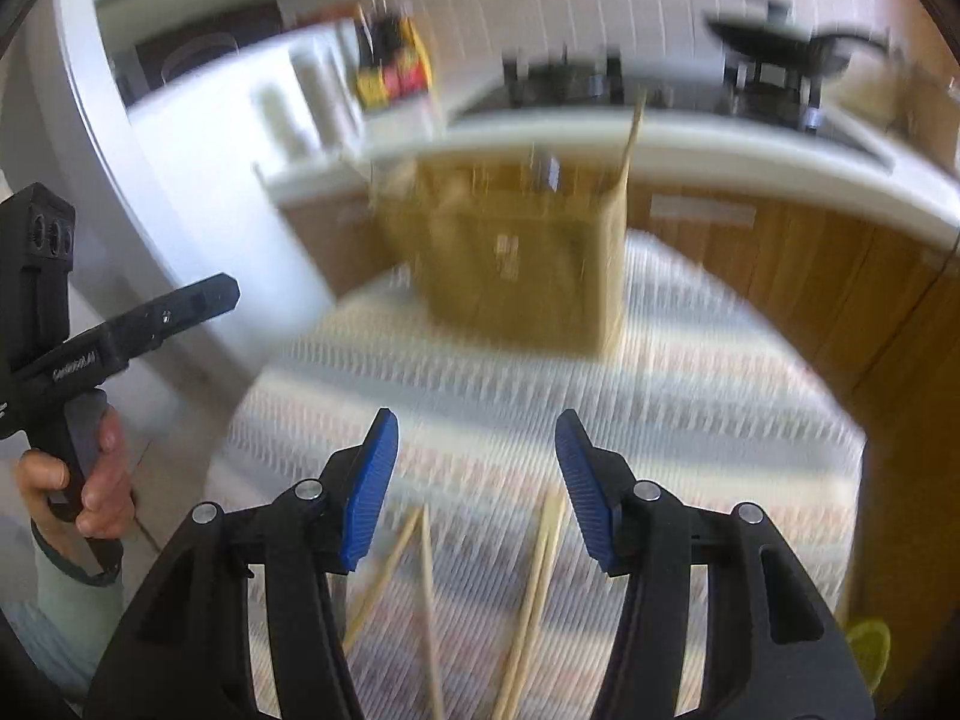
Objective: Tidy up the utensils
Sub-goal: 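Grasp the clear plastic spoon with the left tool while the right tool grasps a chopstick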
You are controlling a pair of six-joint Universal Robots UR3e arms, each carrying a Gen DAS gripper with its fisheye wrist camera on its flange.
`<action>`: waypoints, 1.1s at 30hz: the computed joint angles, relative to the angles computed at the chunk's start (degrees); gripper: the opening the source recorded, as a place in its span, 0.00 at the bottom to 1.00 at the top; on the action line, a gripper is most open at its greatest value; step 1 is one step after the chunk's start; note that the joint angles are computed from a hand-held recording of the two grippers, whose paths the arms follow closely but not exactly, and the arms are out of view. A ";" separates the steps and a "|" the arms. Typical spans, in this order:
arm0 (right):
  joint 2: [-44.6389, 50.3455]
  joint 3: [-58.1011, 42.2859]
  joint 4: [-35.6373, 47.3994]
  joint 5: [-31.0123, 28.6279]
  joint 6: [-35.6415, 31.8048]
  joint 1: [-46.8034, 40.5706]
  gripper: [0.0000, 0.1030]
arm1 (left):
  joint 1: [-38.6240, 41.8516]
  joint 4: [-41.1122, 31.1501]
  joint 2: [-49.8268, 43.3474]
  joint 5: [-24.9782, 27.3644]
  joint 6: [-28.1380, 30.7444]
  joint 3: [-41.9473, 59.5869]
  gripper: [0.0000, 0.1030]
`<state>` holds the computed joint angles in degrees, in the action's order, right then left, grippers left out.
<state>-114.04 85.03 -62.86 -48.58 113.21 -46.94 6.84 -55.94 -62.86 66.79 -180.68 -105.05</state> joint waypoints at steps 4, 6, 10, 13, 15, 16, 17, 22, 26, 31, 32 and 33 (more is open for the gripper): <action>-0.55 3.14 0.69 -7.66 1.16 3.16 0.49 | -1.87 -6.58 1.91 2.04 1.33 -3.60 0.66; -2.12 6.06 -0.78 -10.68 1.85 4.48 0.48 | -3.51 -8.03 2.07 3.62 1.18 -6.04 0.66; -4.33 10.74 -1.61 -15.35 1.98 6.22 0.40 | -5.38 -8.02 1.88 4.63 0.50 -10.71 0.62; -6.01 13.26 -0.96 -17.43 1.37 6.35 0.35 | -6.76 -7.24 1.27 5.61 -0.54 -12.69 0.56; -6.92 14.75 -1.18 -18.45 0.98 6.71 0.34 | -7.64 -7.01 0.41 5.90 -1.21 -13.41 0.54; -7.60 15.42 -1.10 -18.94 0.75 6.95 0.34 | -8.09 -6.71 -0.27 6.08 -1.60 -13.49 0.53; -8.62 16.26 -0.97 -19.50 0.44 7.14 0.34 | -8.51 -6.35 -0.62 6.41 -2.03 -13.95 0.52; -9.14 18.80 -4.86 -22.23 3.91 11.83 0.32 | -10.07 -5.27 -2.25 6.64 -4.03 -15.06 0.45; -8.24 21.42 -10.51 -24.69 9.25 17.70 0.26 | -14.05 -1.98 -6.54 10.08 -7.20 -13.28 0.43; -8.34 24.85 -17.71 -27.80 15.57 25.24 0.19 | -23.23 -0.15 -15.19 19.20 -10.75 -6.48 0.41; -8.84 25.62 -19.23 -28.60 16.41 26.56 0.17 | -26.06 -0.12 -17.11 22.87 -11.16 -4.93 0.36; -8.43 26.33 -21.19 -29.27 17.20 27.68 0.14 | -27.44 -0.10 -18.23 24.78 -11.27 -4.03 0.31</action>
